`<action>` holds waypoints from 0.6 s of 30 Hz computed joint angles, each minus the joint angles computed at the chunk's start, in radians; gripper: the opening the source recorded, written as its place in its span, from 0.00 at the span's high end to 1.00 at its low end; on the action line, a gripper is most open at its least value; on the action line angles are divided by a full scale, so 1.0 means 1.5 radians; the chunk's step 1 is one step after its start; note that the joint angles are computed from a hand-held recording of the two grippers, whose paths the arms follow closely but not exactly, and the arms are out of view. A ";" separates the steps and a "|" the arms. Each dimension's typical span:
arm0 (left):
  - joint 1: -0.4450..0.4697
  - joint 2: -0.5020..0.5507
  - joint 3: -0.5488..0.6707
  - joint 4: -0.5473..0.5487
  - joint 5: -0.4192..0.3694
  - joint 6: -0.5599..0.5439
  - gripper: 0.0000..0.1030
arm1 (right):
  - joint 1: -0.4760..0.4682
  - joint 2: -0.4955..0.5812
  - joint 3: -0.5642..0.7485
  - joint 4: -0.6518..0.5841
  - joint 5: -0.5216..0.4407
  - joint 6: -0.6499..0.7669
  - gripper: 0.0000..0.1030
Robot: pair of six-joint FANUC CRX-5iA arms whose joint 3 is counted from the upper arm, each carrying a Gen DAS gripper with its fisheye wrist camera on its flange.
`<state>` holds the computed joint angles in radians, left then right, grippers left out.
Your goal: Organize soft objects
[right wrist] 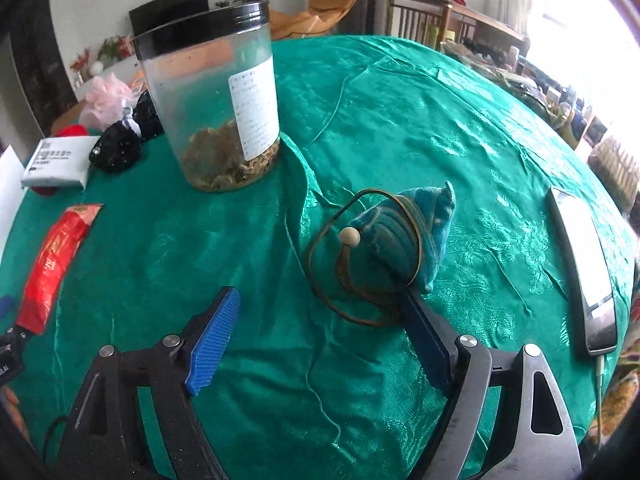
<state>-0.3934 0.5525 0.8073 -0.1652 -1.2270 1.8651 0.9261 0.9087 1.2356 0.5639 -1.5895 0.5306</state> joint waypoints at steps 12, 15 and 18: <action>0.000 0.000 0.000 0.000 0.000 0.000 0.00 | 0.002 -0.017 -0.031 -0.002 0.015 -0.008 0.14; 0.000 0.000 0.001 0.000 0.000 0.000 0.00 | 0.002 -0.017 -0.030 -0.002 0.014 -0.008 0.13; 0.000 0.001 0.001 0.000 0.000 0.000 0.00 | 0.002 -0.017 -0.030 -0.002 0.014 -0.007 0.13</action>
